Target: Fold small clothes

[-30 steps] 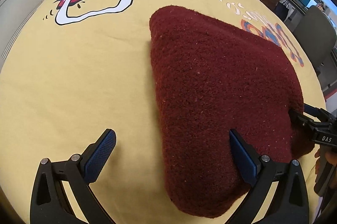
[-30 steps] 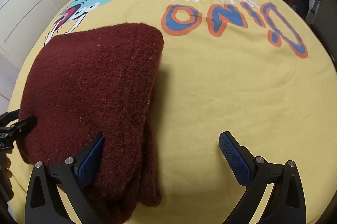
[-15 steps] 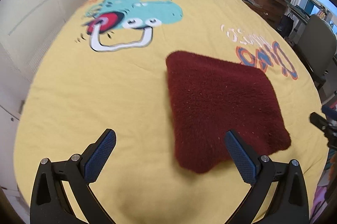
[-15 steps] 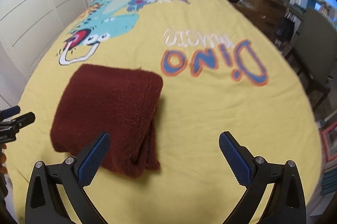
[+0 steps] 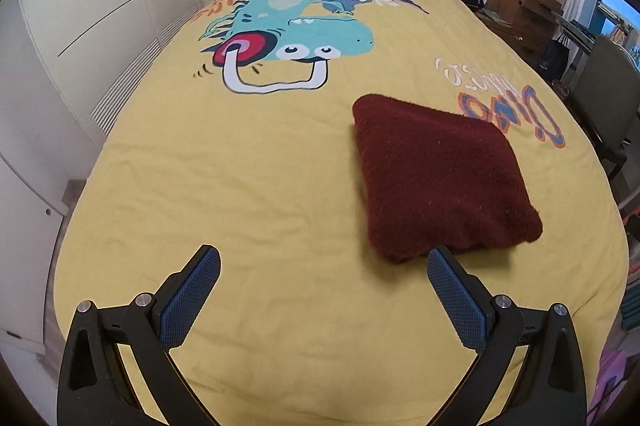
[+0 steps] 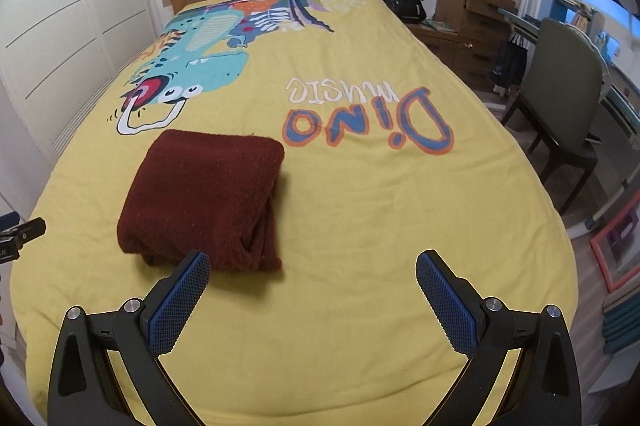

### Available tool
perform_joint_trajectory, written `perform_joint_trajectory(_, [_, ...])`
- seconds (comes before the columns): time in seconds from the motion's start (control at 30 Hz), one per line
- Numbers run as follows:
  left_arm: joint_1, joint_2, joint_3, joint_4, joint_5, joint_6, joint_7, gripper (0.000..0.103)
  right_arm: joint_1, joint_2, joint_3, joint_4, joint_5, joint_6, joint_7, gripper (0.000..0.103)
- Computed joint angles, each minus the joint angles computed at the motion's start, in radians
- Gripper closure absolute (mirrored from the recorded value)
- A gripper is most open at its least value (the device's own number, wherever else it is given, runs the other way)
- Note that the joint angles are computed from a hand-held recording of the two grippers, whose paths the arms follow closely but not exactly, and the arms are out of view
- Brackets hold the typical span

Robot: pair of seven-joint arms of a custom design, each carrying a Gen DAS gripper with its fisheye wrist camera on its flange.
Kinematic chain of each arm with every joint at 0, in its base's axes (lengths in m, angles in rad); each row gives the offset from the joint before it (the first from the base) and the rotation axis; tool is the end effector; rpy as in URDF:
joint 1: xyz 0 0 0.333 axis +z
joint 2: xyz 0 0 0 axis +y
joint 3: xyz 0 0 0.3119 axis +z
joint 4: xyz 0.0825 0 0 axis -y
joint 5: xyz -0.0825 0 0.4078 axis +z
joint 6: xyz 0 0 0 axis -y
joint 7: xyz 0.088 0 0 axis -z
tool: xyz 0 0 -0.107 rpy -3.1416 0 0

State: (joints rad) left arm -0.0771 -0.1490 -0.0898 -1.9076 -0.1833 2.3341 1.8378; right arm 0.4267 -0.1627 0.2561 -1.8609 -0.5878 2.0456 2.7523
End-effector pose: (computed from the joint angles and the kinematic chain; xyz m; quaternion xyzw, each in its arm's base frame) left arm 0.5745 -0.1031 0.6166 -0.5485 0.7834 -0.2451 0.1594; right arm 0.4533 0.3423 0.6207 -0.5548 0.7608 -0.2693 0.2022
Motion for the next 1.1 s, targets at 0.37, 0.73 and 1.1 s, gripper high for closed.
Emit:
perform_joint_trajectory(0.37, [0.0, -0.029, 0.006, -0.042, 0.009, 0.003, -0.006, 0.001, 0.001, -0.032, 0.017, -0.028, 0.009, -0.021, 0.017, 0.0])
perform_joint_trajectory(0.73, [0.0, -0.029, 0.009, -0.047, 0.016, 0.004, 0.001, 0.001, -0.003, -0.037, 0.019, -0.034, 0.025, -0.026, 0.012, 0.0])
perform_joint_trajectory(1.1, [0.001, -0.029, 0.008, -0.05, 0.02, 0.007, 0.006, 0.001, 0.0, -0.031, 0.017, -0.028, 0.034, -0.036, 0.001, 0.0])
